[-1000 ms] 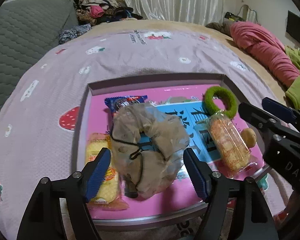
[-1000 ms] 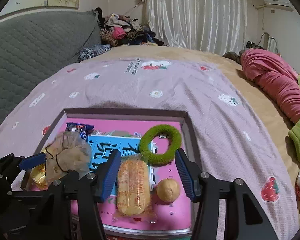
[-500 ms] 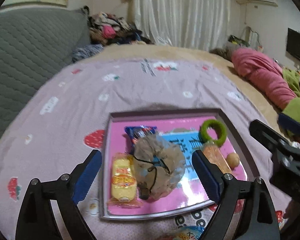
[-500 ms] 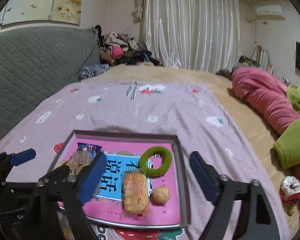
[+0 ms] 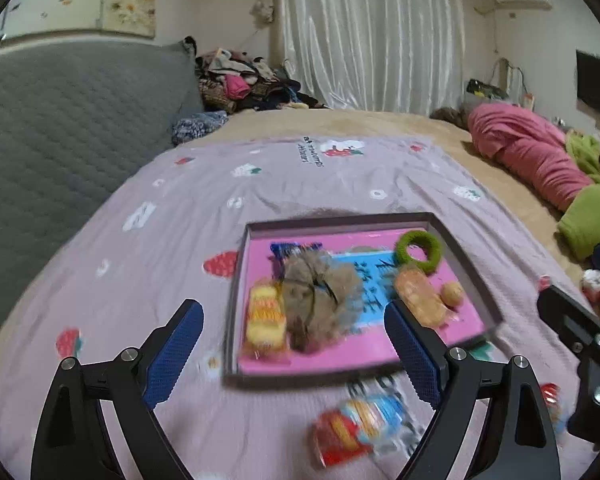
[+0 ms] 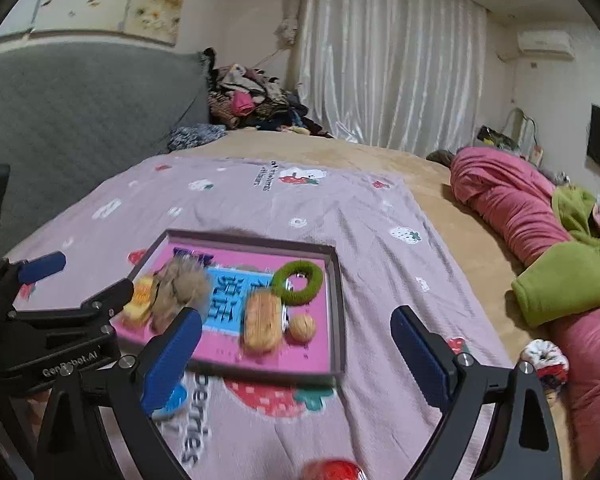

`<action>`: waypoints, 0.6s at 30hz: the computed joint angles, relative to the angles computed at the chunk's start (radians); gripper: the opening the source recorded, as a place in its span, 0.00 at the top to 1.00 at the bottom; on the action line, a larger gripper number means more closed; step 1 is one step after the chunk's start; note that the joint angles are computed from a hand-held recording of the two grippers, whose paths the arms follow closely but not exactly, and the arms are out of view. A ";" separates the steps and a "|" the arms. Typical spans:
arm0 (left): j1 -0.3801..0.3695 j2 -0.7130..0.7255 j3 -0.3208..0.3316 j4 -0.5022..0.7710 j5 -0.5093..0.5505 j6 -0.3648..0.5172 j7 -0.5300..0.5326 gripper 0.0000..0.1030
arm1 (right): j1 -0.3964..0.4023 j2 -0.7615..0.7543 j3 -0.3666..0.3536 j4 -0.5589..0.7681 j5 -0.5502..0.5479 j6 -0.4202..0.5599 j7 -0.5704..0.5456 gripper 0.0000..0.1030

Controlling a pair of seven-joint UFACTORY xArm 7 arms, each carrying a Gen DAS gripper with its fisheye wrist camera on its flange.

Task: Organize objects
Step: 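Withdraw both open tools back from the tray toward the chocolate eggs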

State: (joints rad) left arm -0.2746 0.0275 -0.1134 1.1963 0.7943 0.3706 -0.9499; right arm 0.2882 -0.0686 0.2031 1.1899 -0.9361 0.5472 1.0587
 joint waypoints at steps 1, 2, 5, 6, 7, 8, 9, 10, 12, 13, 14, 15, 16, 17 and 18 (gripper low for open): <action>0.000 -0.036 -0.002 -0.037 -0.031 -0.010 0.005 0.10 | 0.004 -0.017 0.003 -0.010 0.008 0.015 -0.012 0.07; 0.002 -0.053 -0.008 -0.053 -0.052 -0.004 0.017 0.10 | 0.009 -0.033 0.009 -0.017 0.022 0.034 -0.033 0.07; 0.006 -0.119 -0.038 -0.089 -0.085 0.057 0.047 0.10 | 0.015 -0.094 0.039 -0.035 0.038 0.095 -0.062 0.07; 0.010 -0.143 -0.046 -0.101 -0.107 0.067 0.062 0.10 | 0.014 -0.114 0.047 -0.041 0.051 0.101 -0.072 0.07; 0.015 -0.169 -0.053 -0.117 -0.128 0.067 0.070 0.10 | 0.009 -0.129 0.055 -0.048 0.056 0.100 -0.073 0.07; 0.022 -0.202 -0.061 -0.134 -0.145 0.063 0.074 0.10 | 0.007 -0.151 0.062 -0.057 0.069 0.102 -0.079 0.07; 0.029 -0.223 -0.072 -0.139 -0.161 0.075 0.086 0.10 | 0.005 -0.175 0.070 -0.063 0.088 0.108 -0.089 0.06; 0.034 -0.242 -0.083 -0.141 -0.175 0.087 0.100 0.10 | -0.001 -0.190 0.079 -0.066 0.102 0.111 -0.096 0.05; 0.052 -0.285 -0.110 -0.144 -0.186 0.122 0.120 0.10 | -0.013 -0.236 0.099 -0.080 0.124 0.117 -0.098 0.01; 0.060 -0.307 -0.119 -0.150 -0.192 0.129 0.124 0.10 | -0.020 -0.256 0.106 -0.088 0.137 0.113 -0.102 0.01; 0.066 -0.331 -0.126 -0.153 -0.209 0.144 0.132 0.10 | -0.025 -0.276 0.112 -0.095 0.157 0.112 -0.112 0.01; 0.069 -0.351 -0.128 -0.158 -0.232 0.148 0.145 0.10 | -0.032 -0.304 0.118 -0.107 0.170 0.108 -0.114 0.01; 0.071 -0.376 -0.130 -0.167 -0.254 0.152 0.159 0.10 | -0.042 -0.312 0.127 -0.104 0.181 0.112 -0.121 0.01; 0.078 -0.397 -0.139 -0.170 -0.269 0.168 0.168 0.10 | -0.045 -0.325 0.133 -0.103 0.205 0.125 -0.138 0.01; 0.085 -0.417 -0.146 -0.177 -0.281 0.176 0.174 0.10 | -0.046 -0.342 0.139 -0.105 0.228 0.134 -0.156 0.01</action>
State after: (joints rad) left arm -0.1893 -0.3898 -0.2593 1.0193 0.5130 0.5462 -0.7762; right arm 0.2419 -0.4106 0.3421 1.0850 -0.7085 0.6808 0.9027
